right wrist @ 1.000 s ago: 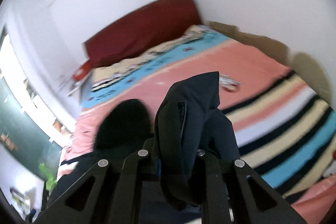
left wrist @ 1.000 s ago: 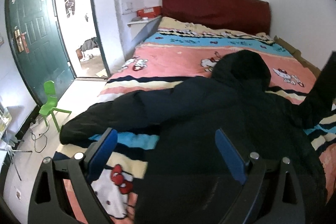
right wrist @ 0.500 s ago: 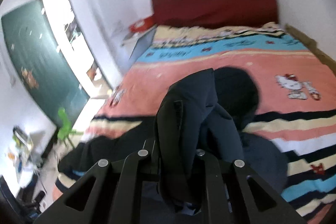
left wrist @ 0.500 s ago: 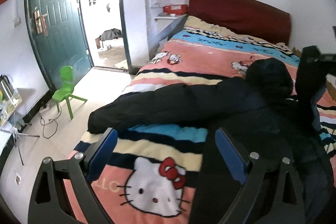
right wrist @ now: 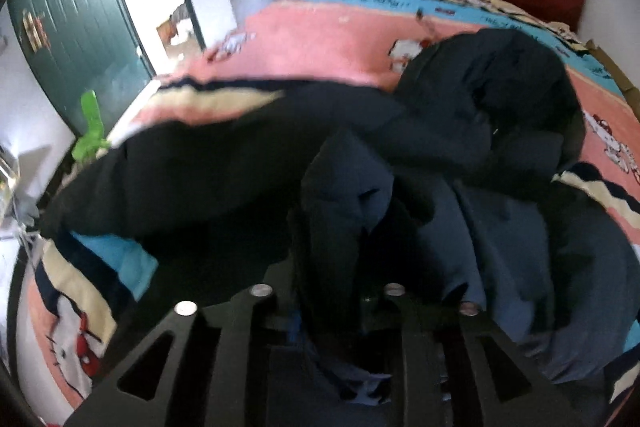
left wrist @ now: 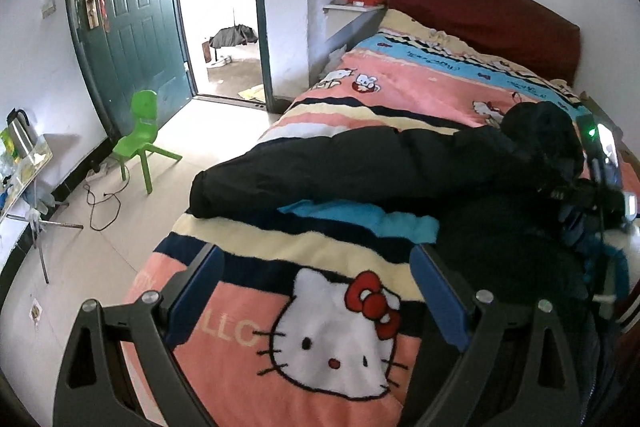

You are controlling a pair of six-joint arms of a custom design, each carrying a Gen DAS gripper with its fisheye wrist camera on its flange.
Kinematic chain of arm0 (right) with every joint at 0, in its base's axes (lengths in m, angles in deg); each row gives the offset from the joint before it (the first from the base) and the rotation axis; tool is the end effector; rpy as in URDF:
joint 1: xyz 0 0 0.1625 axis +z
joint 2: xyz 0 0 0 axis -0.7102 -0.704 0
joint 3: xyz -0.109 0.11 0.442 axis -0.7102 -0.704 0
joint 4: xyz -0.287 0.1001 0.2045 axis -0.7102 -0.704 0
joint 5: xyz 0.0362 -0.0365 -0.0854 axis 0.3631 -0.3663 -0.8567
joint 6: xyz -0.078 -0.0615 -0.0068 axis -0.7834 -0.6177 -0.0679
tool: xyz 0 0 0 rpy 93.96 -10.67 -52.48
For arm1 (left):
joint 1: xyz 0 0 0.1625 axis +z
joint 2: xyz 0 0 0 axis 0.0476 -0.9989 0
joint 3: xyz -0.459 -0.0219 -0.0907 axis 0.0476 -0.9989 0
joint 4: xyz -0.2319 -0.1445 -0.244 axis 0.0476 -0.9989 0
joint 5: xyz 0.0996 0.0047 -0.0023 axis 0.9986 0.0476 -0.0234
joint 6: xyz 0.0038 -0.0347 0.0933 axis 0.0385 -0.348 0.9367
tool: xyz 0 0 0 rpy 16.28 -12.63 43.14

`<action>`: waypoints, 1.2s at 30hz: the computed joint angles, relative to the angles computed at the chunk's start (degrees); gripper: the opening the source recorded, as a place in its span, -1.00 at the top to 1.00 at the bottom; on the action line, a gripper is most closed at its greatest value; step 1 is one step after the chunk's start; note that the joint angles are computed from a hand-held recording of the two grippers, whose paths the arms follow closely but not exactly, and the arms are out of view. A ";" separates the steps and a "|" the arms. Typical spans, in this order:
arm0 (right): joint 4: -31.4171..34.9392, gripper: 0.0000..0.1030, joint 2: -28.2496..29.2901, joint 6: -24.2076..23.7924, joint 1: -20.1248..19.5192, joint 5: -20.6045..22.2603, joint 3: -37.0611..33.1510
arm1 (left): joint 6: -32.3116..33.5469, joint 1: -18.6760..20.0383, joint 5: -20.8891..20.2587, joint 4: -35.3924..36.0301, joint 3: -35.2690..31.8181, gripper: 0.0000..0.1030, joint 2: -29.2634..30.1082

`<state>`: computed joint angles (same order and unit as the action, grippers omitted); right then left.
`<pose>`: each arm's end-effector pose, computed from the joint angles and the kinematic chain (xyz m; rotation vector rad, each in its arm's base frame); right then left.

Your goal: Fold large clothes

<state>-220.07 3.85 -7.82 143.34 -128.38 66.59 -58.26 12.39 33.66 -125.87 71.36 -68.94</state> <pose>0.1655 -0.5793 0.3768 0.6033 -2.4186 0.5056 -0.4140 -0.3336 0.1897 -0.0180 2.0564 -1.0210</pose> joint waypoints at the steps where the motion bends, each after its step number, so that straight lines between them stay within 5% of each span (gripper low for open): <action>1: 0.13 0.00 -0.17 -0.53 -0.19 0.54 0.55 | 0.32 0.04 -0.01 -0.50 0.00 -0.85 0.05; 3: 0.51 -0.27 -1.06 -1.18 0.01 2.42 1.30 | 0.66 -0.03 0.10 -0.71 -0.56 -0.85 0.54; 10: 5.59 -0.31 -7.23 -3.00 0.89 10.50 0.59 | 5.54 -0.10 1.45 -2.15 -5.40 -0.85 4.83; 17: 9.25 -0.32 -13.12 -7.85 -3.76 9.71 -5.25 | 25.10 3.49 1.75 -21.99 -11.95 -0.85 13.40; 23: 8.93 -0.32 -14.12 -12.49 -11.77 6.52 -12.05 | 44.01 9.30 -2.21 -38.60 -26.00 -0.85 27.18; 31: 9.54 -0.32 -11.51 -14.29 -19.36 9.62 -15.12 | 54.63 14.75 -3.52 -37.26 -47.38 -0.85 42.28; 36: 10.28 -0.32 -10.65 -14.28 -22.51 12.00 -14.28 | 49.50 17.91 -4.36 -32.56 -43.53 -0.85 41.15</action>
